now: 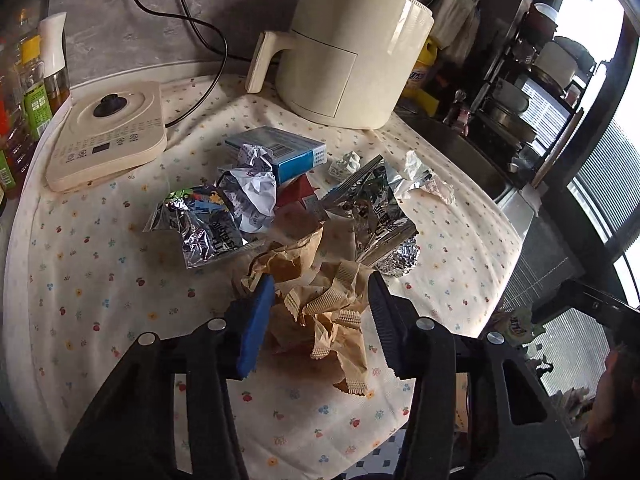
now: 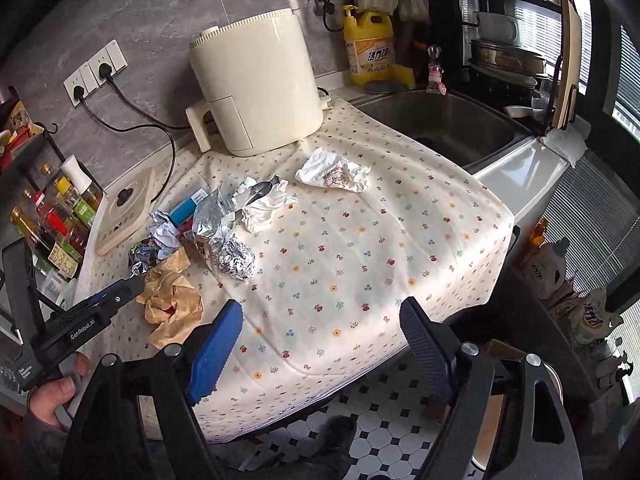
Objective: Collect trash
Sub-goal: 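Grasp the crumpled brown paper with the left tool while the right tool grasps the foil ball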
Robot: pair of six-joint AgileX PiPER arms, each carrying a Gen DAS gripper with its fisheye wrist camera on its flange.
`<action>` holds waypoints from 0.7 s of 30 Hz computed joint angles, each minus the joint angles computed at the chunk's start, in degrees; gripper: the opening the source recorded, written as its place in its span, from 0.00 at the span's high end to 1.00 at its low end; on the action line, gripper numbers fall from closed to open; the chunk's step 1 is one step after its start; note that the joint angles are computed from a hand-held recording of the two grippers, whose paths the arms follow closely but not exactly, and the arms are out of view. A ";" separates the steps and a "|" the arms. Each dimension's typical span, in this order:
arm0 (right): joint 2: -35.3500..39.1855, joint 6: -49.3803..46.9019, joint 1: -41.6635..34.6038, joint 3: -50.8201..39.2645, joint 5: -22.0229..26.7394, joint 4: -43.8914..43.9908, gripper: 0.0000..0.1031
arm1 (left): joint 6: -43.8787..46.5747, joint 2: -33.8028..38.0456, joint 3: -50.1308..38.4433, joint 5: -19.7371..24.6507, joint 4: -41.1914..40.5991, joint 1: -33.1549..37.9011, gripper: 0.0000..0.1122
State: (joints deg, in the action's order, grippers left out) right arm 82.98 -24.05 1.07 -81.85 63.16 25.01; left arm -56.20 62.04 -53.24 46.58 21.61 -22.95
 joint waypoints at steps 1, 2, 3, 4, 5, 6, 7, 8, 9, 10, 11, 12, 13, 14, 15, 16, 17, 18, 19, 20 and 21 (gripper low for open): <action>0.38 0.81 0.60 0.09 -0.60 -0.37 0.23 | 3.90 0.56 0.28 -1.72 -3.13 2.05 0.70; 0.67 1.66 1.34 0.21 -1.17 -0.92 0.23 | 8.08 1.23 0.48 -3.21 -6.52 4.01 0.75; 1.00 2.24 1.92 0.31 -1.59 -1.37 0.23 | 11.74 2.08 0.46 -4.16 -9.52 5.53 0.86; 1.33 2.74 2.56 0.40 -1.99 -1.73 0.23 | 13.31 2.93 0.23 -4.35 -10.67 6.16 0.87; 1.73 3.16 3.24 0.49 -2.42 -2.10 0.23 | 13.70 3.17 0.20 -4.79 -10.92 6.45 0.87; 2.23 3.64 3.99 0.38 -2.60 -2.63 0.23 | 14.51 2.95 0.27 -5.80 -11.60 6.92 0.88; 2.83 3.97 4.78 0.08 -2.52 -3.02 0.23 | 16.39 2.63 0.33 -6.94 -12.95 7.68 0.88; 3.54 4.04 5.45 -0.43 -2.24 -3.09 0.23 | 17.38 2.53 -0.08 -7.48 -13.28 7.85 0.88; 4.19 4.15 6.17 -0.83 -2.23 -3.10 0.23 | 17.98 2.55 -0.65 -7.72 -13.23 7.91 0.88; 4.67 4.25 6.87 -1.00 -2.45 -3.18 0.24 | 18.89 2.62 -1.30 -7.83 -13.59 8.25 0.88; 5.33 4.45 7.74 -1.41 -2.72 -3.47 0.25 | 19.84 2.65 -1.89 -7.99 -14.26 8.60 0.88; 5.99 4.20 8.57 -1.67 -3.01 -3.52 0.27 | 21.09 2.67 -2.46 -8.17 -15.23 9.15 0.88; 6.90 4.13 9.56 -2.17 -3.18 -3.90 0.29 | 22.03 2.65 -3.12 -8.16 -15.82 9.65 0.88; 7.89 4.39 10.62 -2.75 -3.27 -4.55 0.33 | 23.23 2.46 -3.67 -8.16 -16.50 10.26 0.88; 8.92 4.55 11.58 -3.31 -3.38 -4.82 0.37 | 24.41 2.28 -4.26 -8.17 -17.14 10.80 0.88; 9.98 4.38 12.40 -3.82 -3.39 -4.66 0.39 | 25.23 2.01 -4.74 -8.13 -17.41 11.29 0.88; 11.12 4.14 13.18 -4.50 -3.13 -4.44 0.43 | 25.44 1.80 -5.20 -8.04 -17.17 11.67 0.88; 12.31 3.90 13.94 -5.28 -2.82 -4.33 0.48 | 25.78 1.33 -5.36 -7.97 -17.18 12.28 0.88; 13.32 3.89 14.79 -5.96 -2.69 -4.28 0.49 | 25.74 1.03 -5.66 -7.80 -16.87 12.83 0.88; 14.28 3.70 15.45 -6.70 -2.53 -3.82 0.49 | 25.62 0.67 -5.91 -7.57 -16.46 13.45 0.88; 15.25 3.32 16.09 -7.38 -2.47 -3.03 0.49 | 25.44 0.27 -6.08 -7.40 -16.08 13.98 0.88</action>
